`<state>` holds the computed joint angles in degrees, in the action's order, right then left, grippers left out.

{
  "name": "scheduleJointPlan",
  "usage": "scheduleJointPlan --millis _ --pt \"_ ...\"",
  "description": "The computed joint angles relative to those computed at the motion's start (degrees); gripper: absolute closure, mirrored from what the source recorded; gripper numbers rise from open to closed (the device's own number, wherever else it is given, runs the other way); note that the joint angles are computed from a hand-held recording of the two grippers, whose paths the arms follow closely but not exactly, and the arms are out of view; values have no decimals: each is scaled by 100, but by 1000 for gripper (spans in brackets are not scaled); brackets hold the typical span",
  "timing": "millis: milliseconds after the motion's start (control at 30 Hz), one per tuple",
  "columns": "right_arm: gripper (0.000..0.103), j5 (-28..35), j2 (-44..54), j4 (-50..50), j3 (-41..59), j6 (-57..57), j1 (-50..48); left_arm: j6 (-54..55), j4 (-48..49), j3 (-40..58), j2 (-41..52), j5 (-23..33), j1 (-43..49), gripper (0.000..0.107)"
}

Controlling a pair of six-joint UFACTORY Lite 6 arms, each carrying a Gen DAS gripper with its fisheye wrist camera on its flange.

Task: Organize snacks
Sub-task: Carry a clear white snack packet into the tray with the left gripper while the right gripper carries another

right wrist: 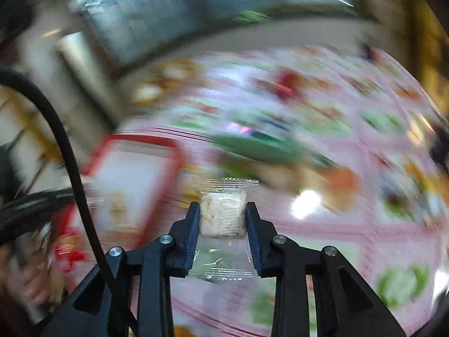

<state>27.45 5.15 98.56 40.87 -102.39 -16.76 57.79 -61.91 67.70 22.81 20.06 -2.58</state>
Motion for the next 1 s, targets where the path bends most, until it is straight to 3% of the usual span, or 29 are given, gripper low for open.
scheduleJointPlan --millis 133,267,467,500,600,667,733,900,1000 --pt "72 -98 1186 -181 1352 521 1110 -1006 1085 424 470 -82 -34 87" --pt "72 -615 2527 -820 2734 1442 1825 -740 900 434 548 30 162 87" --pt "72 -1067 3012 -522 3034 1234 2074 -707 982 428 553 -90 97 87" --pt "71 -1049 2997 -388 2988 1108 2045 -704 948 425 553 -121 79 87" --pt "70 -836 2917 -78 2806 778 1943 -415 656 260 434 -244 62 73" --pt "62 -569 2797 -355 2740 1032 1778 -289 535 -8 182 -435 9 50" --pt "51 -214 2517 -507 2571 1205 1490 294 -57 -356 -167 -636 -43 40" --pt "31 814 989 -1024 1316 1340 81 566 -486 -1281 -1400 -811 -437 35" --pt "30 1324 535 -1500 956 1160 -1155 599 -757 -1640 -1957 -621 -830 30"
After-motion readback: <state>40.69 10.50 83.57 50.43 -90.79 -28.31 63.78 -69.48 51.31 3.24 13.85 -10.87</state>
